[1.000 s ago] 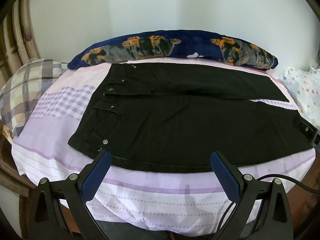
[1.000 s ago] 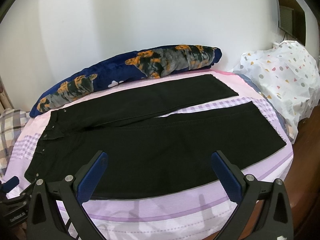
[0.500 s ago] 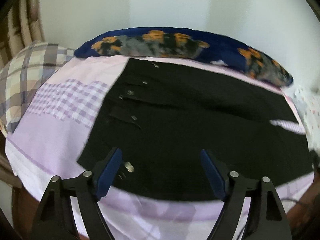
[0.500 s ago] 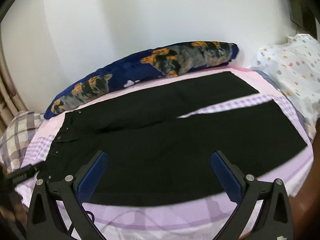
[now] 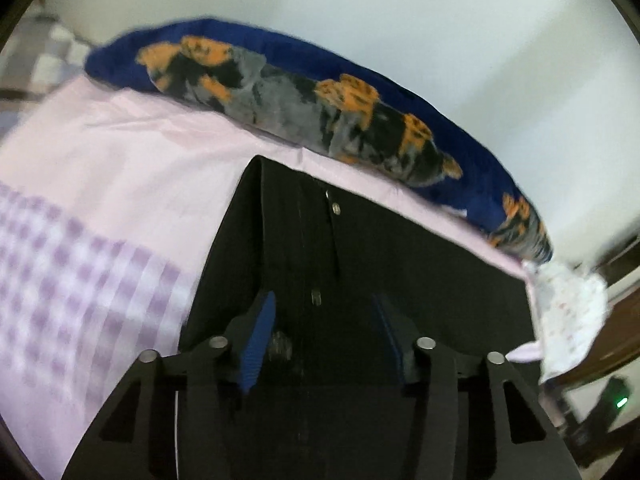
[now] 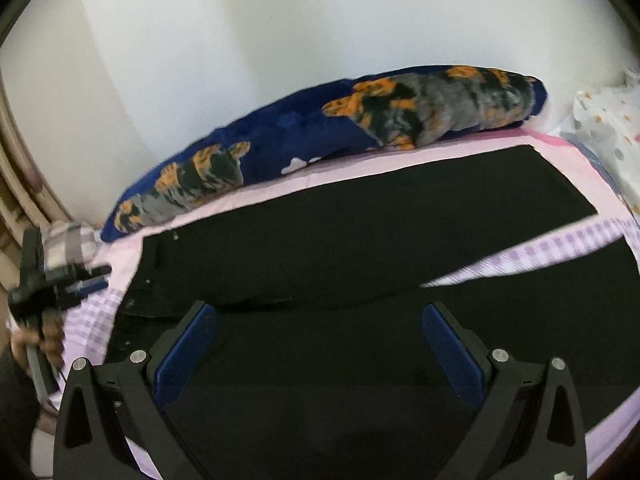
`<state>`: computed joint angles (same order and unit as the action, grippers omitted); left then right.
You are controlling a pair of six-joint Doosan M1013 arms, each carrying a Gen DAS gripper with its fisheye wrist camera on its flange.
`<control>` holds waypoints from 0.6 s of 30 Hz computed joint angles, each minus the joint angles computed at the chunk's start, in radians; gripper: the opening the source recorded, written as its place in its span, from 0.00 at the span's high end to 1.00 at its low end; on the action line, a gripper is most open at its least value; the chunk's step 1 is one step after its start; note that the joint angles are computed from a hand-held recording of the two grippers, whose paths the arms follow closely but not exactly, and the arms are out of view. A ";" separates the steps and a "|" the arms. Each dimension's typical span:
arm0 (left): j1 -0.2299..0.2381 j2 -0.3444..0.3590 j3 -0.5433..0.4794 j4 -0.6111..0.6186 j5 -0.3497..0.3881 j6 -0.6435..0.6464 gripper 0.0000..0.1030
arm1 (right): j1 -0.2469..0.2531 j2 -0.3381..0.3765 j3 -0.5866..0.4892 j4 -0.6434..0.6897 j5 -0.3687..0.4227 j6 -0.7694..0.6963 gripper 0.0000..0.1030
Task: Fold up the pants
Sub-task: 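Lower the left tool onto the trouser waistband and close it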
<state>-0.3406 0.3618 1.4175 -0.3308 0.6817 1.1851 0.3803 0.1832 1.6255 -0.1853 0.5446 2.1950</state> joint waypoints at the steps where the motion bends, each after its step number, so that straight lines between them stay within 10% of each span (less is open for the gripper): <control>1: 0.017 0.017 -0.012 -0.060 0.005 0.041 0.57 | 0.000 0.013 -0.012 0.010 0.009 -0.016 0.00; 18: 0.119 0.190 -0.170 -0.425 0.181 0.329 0.72 | -0.009 0.186 -0.191 0.133 0.084 -0.158 0.00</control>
<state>-0.2220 0.5523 1.2474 -0.7557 0.8627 1.5141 0.3712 0.3688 1.4349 -0.0523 0.6285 2.0371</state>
